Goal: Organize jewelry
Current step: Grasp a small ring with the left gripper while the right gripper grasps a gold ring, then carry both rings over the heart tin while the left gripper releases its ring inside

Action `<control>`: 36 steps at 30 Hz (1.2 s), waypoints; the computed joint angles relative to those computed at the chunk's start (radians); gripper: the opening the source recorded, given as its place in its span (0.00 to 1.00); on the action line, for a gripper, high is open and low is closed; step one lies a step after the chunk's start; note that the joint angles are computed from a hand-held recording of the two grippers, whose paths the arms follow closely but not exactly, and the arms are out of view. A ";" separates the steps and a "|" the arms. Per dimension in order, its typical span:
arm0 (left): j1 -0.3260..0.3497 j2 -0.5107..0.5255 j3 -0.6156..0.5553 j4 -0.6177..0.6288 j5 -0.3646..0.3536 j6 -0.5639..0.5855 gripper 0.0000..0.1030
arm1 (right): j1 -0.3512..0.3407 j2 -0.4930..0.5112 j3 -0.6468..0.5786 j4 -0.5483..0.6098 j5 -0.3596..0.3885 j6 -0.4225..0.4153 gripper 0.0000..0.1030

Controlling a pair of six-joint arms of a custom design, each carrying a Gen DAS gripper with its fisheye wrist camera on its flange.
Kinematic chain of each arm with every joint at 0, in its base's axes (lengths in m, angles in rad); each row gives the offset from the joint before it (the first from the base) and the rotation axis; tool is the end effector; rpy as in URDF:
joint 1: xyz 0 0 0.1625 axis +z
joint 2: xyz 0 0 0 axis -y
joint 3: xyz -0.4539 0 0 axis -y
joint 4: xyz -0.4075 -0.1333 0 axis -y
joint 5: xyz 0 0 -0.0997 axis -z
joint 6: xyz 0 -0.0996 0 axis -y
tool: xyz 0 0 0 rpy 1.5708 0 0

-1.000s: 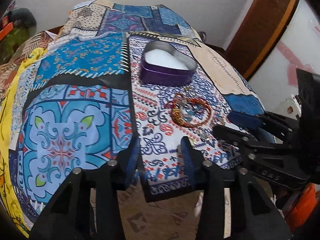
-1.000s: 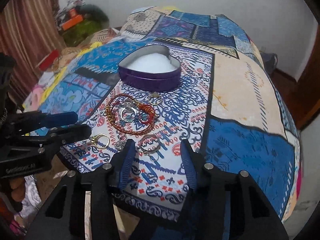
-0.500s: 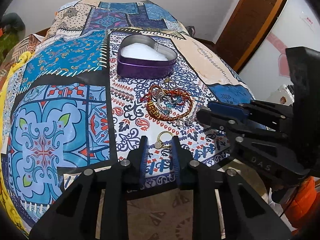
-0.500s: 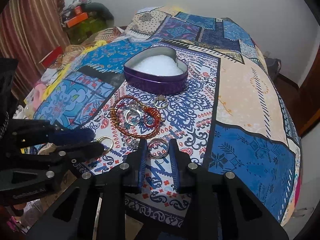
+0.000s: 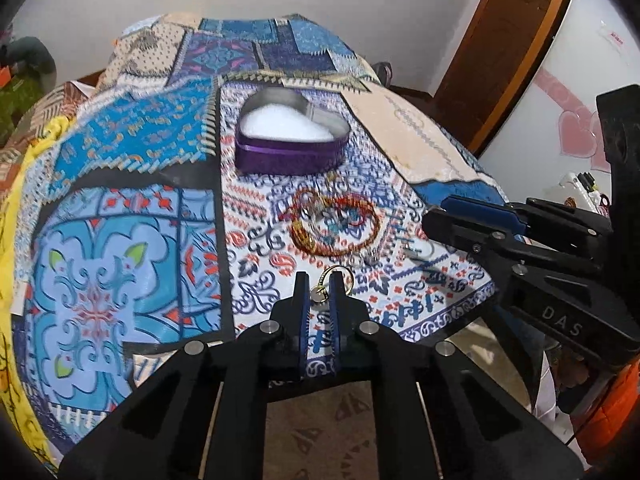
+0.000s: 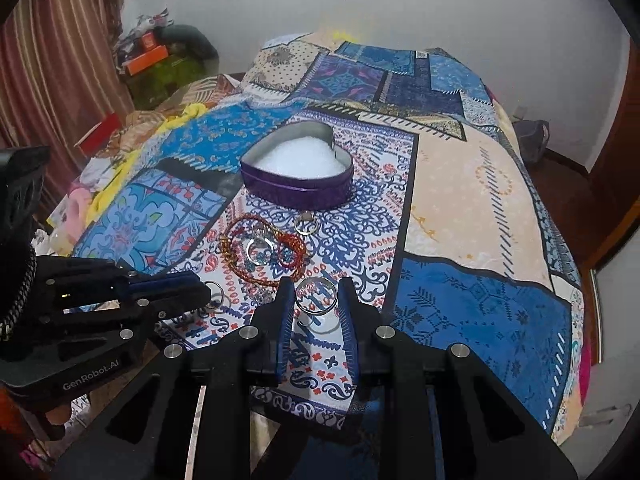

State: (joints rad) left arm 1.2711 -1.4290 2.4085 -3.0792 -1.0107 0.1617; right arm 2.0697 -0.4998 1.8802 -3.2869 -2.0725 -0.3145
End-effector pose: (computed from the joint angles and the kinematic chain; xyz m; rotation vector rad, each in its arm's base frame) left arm 0.0539 -0.4562 0.2510 0.3863 2.5052 -0.7328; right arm 0.3613 -0.4846 -0.0697 0.9352 -2.4600 0.5057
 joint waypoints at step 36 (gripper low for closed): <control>0.017 0.087 -0.180 -0.228 0.018 0.231 0.08 | 0.022 0.084 -0.191 -0.054 0.023 -0.063 0.20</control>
